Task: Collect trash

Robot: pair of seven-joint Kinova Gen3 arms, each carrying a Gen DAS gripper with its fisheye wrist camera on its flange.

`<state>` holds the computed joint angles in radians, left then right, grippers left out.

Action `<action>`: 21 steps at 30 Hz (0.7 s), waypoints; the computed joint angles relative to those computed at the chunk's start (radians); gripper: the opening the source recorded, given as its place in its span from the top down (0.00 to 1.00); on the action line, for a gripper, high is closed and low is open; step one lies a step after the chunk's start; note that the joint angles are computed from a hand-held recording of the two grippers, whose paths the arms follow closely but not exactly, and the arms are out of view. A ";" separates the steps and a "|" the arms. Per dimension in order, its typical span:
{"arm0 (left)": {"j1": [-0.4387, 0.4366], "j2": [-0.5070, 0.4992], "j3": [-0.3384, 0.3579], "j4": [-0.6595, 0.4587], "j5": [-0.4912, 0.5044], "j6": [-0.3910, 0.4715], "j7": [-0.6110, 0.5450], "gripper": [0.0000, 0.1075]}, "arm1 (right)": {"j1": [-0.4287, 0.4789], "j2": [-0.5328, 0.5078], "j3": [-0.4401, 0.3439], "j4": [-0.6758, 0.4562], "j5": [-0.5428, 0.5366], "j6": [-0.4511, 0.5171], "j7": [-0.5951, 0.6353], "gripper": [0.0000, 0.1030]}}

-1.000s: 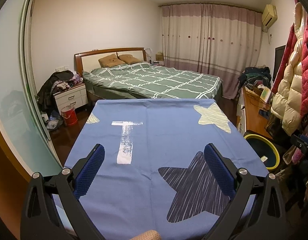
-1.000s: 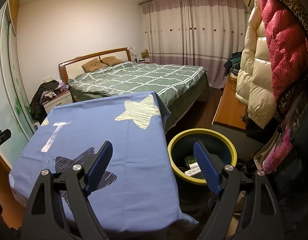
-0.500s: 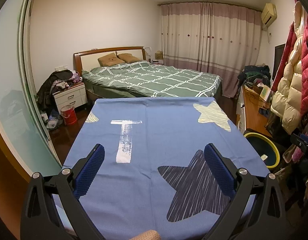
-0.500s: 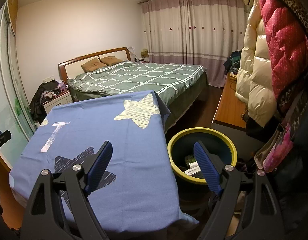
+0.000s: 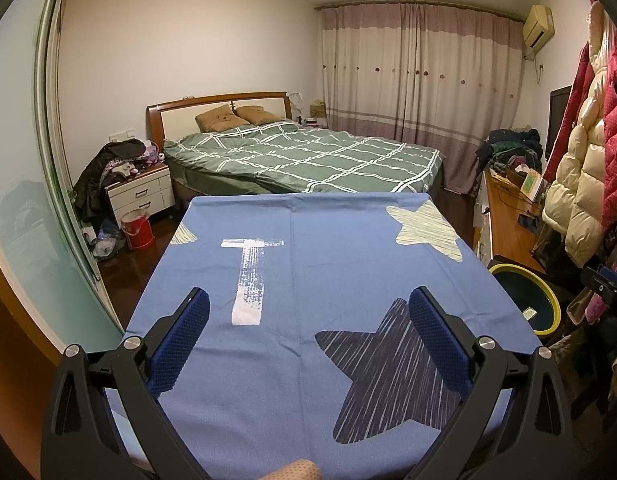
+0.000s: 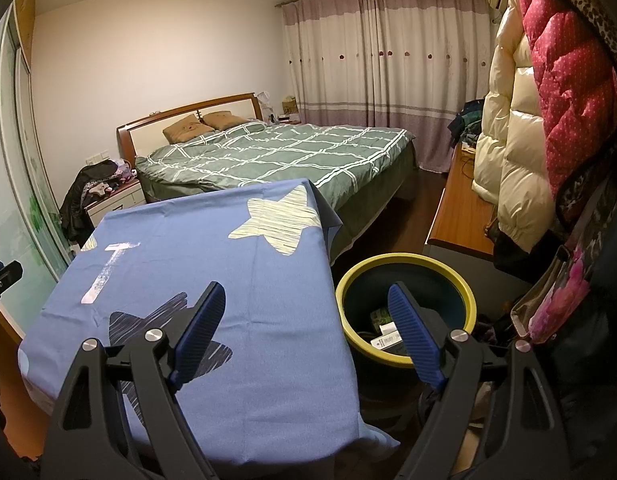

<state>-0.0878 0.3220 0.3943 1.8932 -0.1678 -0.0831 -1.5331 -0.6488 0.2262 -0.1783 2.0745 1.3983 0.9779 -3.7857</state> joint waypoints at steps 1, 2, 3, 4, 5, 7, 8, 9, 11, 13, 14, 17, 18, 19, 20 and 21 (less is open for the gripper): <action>0.000 0.000 0.000 0.000 0.000 0.000 0.000 0.09 | 0.000 0.001 0.000 -0.001 0.000 0.000 0.001 0.23; 0.005 -0.001 -0.006 0.002 0.001 -0.003 0.000 0.09 | 0.000 0.001 0.000 -0.001 -0.001 0.000 0.001 0.23; 0.000 0.000 -0.001 0.001 -0.001 -0.001 0.001 0.09 | 0.000 0.002 0.000 -0.001 0.000 0.000 0.000 0.23; 0.001 0.000 -0.002 0.000 -0.001 0.000 0.002 0.09 | 0.000 0.001 0.000 -0.001 0.000 0.000 0.000 0.23; 0.003 0.000 -0.003 0.001 -0.001 -0.002 0.002 0.09 | 0.000 0.001 0.000 -0.001 -0.001 0.000 0.001 0.23; 0.002 -0.001 -0.002 0.000 -0.002 0.000 0.003 0.09 | -0.001 0.002 0.000 -0.002 0.000 0.001 -0.002 0.23; 0.002 -0.001 -0.002 -0.001 -0.002 0.001 0.003 0.09 | 0.000 0.001 0.001 -0.001 0.000 0.000 0.000 0.23; 0.008 -0.001 -0.009 0.002 0.000 -0.002 0.002 0.09 | -0.001 0.002 0.000 -0.002 -0.001 0.000 0.000 0.23; 0.008 -0.001 -0.009 0.001 -0.001 -0.002 0.002 0.09 | 0.000 0.002 0.000 -0.001 0.000 -0.001 -0.002 0.23; 0.015 -0.002 -0.016 0.001 0.001 -0.003 0.001 0.09 | -0.002 0.004 0.000 -0.002 -0.002 0.001 -0.001 0.23; 0.023 -0.003 -0.025 0.004 0.003 -0.006 0.000 0.09 | -0.003 0.005 -0.001 -0.002 -0.003 0.001 -0.002 0.23; 0.025 -0.002 -0.026 0.004 0.002 -0.006 0.002 0.09 | -0.004 0.009 0.000 0.000 0.002 -0.005 -0.009 0.23; 0.024 -0.002 -0.026 0.002 0.001 -0.004 0.002 0.09 | -0.008 0.011 -0.001 -0.001 0.001 0.000 -0.012 0.23; 0.032 -0.001 -0.035 0.002 0.004 -0.006 0.000 0.09 | -0.005 0.009 0.001 0.001 0.003 -0.005 -0.012 0.23; 0.038 0.000 -0.042 0.002 0.006 -0.007 -0.001 0.09 | -0.005 0.011 0.000 0.000 0.003 -0.005 -0.012 0.23; 0.034 0.001 -0.038 0.002 0.004 -0.007 0.000 0.09 | -0.007 0.013 0.000 -0.001 0.002 -0.003 -0.014 0.23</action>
<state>-0.0534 0.3232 0.3560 1.8950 -0.1638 -0.0899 -1.5334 -0.6561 0.2390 -0.1786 2.0731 1.4000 0.9749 -3.7995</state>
